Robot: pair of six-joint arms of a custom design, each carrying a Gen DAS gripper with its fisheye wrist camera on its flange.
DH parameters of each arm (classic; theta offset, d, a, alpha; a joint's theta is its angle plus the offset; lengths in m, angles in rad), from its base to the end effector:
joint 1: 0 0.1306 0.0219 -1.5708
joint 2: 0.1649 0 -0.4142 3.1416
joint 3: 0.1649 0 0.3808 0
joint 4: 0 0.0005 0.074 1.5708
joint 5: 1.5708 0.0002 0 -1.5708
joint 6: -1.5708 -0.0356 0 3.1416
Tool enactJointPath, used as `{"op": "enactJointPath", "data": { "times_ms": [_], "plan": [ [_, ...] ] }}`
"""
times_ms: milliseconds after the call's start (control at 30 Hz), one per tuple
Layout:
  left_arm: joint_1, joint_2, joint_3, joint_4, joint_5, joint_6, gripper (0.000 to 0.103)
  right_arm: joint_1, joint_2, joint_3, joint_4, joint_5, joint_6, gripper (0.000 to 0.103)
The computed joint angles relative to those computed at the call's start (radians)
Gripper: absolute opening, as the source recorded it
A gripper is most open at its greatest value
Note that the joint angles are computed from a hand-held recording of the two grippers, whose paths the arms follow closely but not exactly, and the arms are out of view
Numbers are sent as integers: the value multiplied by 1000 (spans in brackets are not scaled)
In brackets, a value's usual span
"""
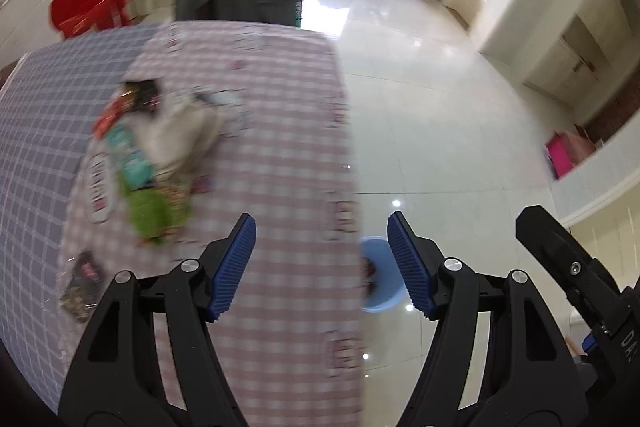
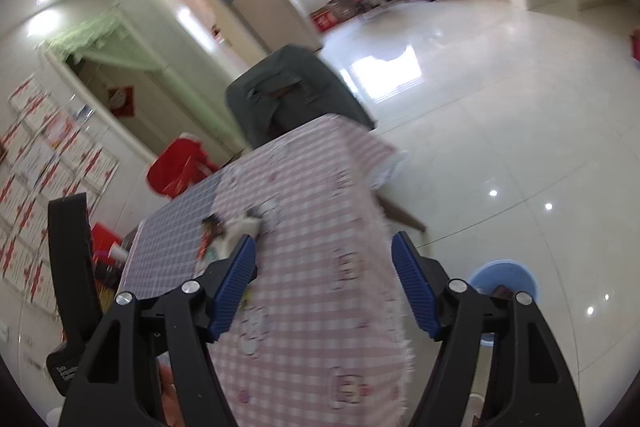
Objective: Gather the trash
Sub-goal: 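Return to the table and grasp the green leaf toy with the left tool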
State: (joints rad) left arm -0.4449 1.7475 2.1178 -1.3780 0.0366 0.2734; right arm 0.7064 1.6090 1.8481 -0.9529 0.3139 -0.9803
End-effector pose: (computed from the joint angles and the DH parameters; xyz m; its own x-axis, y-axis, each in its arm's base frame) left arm 0.5173 -0.2486 0.5659 -0.8558 0.1091 -0.5056 0.2250 0.9587 -0.1739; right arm 0.4310 0.3527 0.5557 -0.6426 0.4903 -0.5888 0.1688 0.8402 0.5153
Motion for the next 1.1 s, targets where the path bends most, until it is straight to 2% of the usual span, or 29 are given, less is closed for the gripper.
{"op": "enactJointPath", "data": {
  "times_ms": [167, 433, 567, 733, 933, 1000, 1033, 1100],
  "plan": [
    [113, -31, -66, -2, 12, 16, 69, 37, 142, 164, -28, -47, 26, 70],
    [257, -24, -140, 10, 76, 22, 69, 67, 352, 413, -148, -70, 60, 70],
    [284, 8, -148, 26, 127, 15, 69, 73, 443, 527, -226, -61, 80, 70],
    [291, 53, -146, 38, 170, 3, 69, 70, 505, 597, -267, -51, 100, 70],
    [300, 103, -128, 24, 241, -6, 52, 61, 559, 651, -259, -75, 114, 70],
    [304, 101, -138, 46, 283, -26, 37, 59, 590, 699, -276, -84, 125, 70],
    [305, 99, -141, 52, 303, -45, 26, 58, 606, 725, -289, -93, 132, 70],
    [304, 90, -147, 55, 289, -72, 14, 56, 623, 747, -291, -112, 132, 70]
  ]
}}
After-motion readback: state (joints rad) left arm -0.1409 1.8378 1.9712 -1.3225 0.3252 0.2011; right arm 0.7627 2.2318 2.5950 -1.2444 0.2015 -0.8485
